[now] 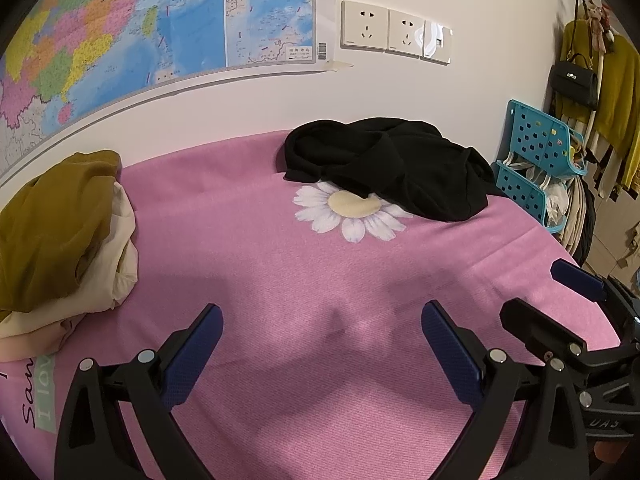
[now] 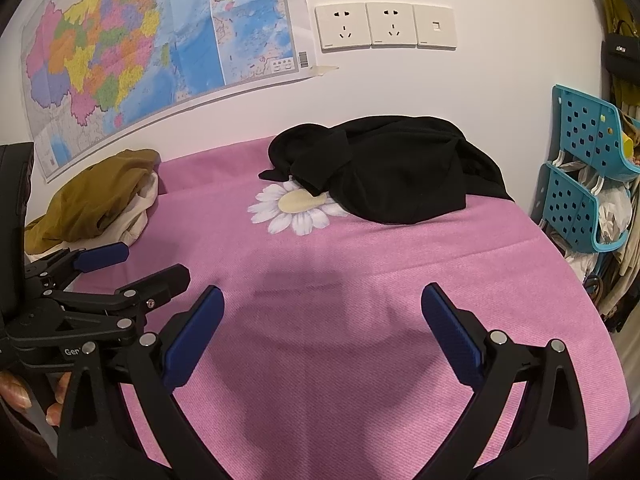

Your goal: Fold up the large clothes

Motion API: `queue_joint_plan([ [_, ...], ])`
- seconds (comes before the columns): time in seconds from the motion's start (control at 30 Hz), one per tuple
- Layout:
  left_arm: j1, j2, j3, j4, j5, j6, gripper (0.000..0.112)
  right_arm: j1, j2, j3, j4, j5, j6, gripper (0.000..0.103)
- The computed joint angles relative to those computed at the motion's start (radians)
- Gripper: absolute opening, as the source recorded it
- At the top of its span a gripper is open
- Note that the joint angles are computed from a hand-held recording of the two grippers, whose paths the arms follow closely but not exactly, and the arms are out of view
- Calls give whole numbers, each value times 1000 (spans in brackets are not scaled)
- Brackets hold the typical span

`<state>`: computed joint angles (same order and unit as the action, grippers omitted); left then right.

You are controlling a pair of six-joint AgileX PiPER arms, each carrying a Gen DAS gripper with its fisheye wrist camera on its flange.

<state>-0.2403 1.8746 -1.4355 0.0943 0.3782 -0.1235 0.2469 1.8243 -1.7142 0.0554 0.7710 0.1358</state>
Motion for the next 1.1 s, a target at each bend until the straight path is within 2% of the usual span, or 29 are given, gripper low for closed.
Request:
queue_joint_plan([
  [1.1, -1, -7, -5, 4, 2, 3, 96, -3, 3, 3, 10, -4, 0, 97],
])
